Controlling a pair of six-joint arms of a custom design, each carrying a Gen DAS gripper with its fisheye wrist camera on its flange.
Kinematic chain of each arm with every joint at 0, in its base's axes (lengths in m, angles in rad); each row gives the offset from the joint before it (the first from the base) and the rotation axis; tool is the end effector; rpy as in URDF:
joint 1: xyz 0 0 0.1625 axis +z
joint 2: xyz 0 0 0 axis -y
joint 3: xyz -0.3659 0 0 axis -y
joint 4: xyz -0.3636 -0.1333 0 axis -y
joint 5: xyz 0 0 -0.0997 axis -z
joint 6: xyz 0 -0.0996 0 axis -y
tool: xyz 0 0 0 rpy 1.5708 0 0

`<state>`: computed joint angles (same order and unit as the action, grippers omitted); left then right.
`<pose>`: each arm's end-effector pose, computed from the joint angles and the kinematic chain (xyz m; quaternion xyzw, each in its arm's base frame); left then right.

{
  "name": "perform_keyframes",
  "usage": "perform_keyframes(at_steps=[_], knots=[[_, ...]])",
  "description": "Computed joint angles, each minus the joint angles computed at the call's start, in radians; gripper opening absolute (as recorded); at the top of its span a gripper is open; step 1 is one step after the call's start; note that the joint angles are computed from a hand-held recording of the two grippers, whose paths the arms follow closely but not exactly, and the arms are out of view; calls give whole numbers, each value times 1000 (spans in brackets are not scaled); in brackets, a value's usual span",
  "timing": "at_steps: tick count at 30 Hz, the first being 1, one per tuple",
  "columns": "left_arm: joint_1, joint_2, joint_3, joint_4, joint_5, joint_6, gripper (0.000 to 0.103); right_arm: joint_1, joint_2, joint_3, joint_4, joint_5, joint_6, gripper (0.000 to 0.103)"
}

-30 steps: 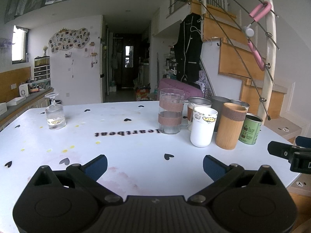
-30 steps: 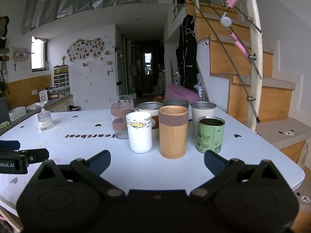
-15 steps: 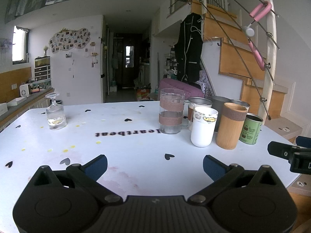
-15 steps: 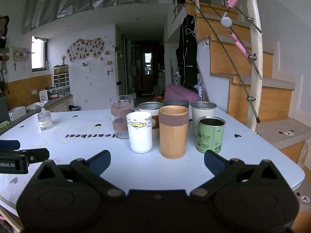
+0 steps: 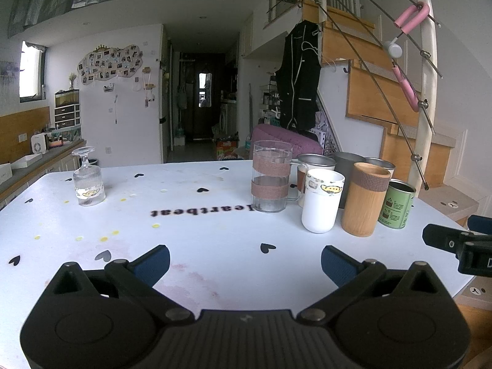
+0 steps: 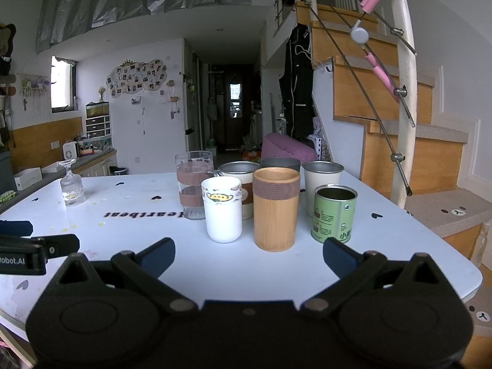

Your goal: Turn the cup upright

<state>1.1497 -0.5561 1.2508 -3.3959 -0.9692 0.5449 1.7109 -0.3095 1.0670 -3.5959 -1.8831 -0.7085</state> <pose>-0.1158 -0.7227 0.1781 0.2341 0.7880 -0.4951 0.2814 0.2040 -0.7114 0.0910 0.2438 -0.7633 0.5264 0.2843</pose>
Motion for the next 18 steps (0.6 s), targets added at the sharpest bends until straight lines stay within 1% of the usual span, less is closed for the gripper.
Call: perform_keyframes(at_steps=[18], knots=[[1,2,-4,0,-1,3,103,0,3,-4,-1,3,-3,103]])
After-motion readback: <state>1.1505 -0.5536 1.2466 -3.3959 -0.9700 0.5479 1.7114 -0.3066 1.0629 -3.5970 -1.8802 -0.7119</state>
